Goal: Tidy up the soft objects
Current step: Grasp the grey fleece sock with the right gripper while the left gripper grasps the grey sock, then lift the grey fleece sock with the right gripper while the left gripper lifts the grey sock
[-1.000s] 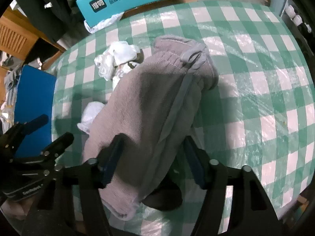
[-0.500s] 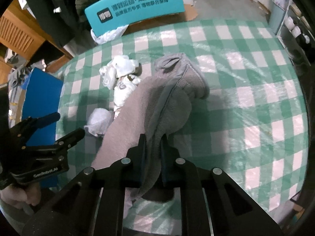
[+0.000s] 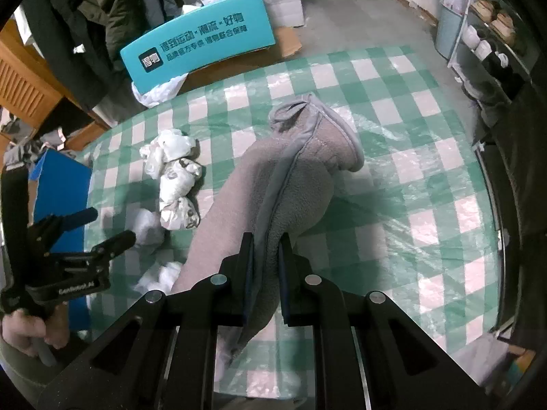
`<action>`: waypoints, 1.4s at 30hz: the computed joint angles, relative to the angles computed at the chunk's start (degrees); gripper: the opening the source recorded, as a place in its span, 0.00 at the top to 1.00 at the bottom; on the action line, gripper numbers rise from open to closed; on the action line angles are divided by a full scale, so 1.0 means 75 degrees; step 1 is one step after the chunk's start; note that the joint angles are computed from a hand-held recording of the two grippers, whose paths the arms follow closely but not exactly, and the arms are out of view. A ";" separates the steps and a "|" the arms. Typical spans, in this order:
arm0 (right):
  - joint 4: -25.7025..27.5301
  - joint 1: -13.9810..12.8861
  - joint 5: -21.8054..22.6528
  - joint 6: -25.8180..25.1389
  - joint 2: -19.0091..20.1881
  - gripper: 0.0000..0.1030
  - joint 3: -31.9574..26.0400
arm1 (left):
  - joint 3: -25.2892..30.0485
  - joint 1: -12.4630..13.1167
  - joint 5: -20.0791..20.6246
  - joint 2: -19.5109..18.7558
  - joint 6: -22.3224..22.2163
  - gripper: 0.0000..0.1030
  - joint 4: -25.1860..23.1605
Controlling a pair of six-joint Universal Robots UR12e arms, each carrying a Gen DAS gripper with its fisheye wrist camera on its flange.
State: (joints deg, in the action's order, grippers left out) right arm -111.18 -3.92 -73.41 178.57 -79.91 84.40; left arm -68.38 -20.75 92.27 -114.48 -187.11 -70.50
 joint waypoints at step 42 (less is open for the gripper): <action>-0.0624 0.0200 -0.0569 -0.0465 -0.0237 0.89 -0.0019 | -0.0377 -0.0046 0.0519 0.0543 -0.0065 0.77 0.0646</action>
State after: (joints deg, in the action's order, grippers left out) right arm -115.86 -2.42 -77.68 175.08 -81.69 84.26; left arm -71.21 -21.09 96.16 -110.40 -187.60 -65.65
